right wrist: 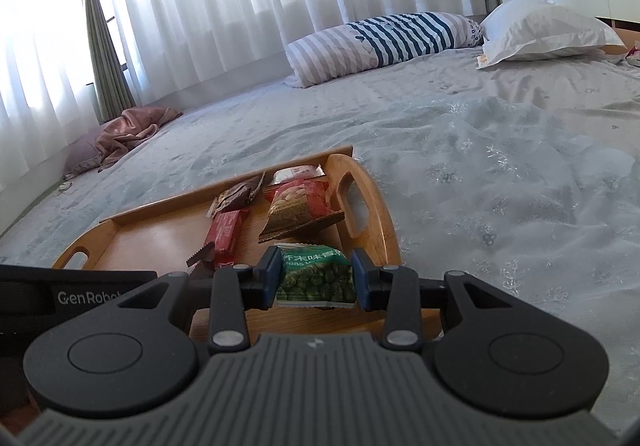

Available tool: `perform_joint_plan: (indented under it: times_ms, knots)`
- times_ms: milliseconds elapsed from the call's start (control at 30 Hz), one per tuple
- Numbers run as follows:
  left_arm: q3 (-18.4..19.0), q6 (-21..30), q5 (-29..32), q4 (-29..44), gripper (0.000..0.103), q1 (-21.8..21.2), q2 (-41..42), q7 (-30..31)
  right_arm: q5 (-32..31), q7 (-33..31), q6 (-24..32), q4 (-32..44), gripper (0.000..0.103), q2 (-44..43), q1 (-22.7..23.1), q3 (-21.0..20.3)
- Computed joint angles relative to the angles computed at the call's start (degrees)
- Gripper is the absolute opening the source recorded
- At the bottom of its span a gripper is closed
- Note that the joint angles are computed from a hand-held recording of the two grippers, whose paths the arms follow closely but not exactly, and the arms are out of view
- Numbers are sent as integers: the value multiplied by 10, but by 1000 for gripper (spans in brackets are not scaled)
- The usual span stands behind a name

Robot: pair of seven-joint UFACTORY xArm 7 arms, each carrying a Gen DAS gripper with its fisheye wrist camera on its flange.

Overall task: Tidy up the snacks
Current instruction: 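Carry the dark red bar with the left gripper while the right gripper carries the pea bag over the tray, then open the left gripper to drop the bar while the right gripper releases the pea bag on the tray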

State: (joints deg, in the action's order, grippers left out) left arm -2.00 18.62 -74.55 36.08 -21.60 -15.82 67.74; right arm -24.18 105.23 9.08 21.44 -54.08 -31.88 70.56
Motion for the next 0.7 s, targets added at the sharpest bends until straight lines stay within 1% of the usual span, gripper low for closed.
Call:
perform_joint_plan:
  times_ms: [200,400,567,700]
  knots:
    - [-6,-9,-2,10,24,2,19,-5,0,2,-6,1,43,1,-8,4]
    - [-13,-21,-16,18,24,1,32,-6,8,11,-31,-6,43,-8,-26,13]
    - [-16,-19,-18,17,23,4,31,-7,14,8,-35,-7,43,-10,-30,16]
    - [-17,-24,-15,15,27,5,27,-9,18,7,-36,-8,45,-11,-29,17]
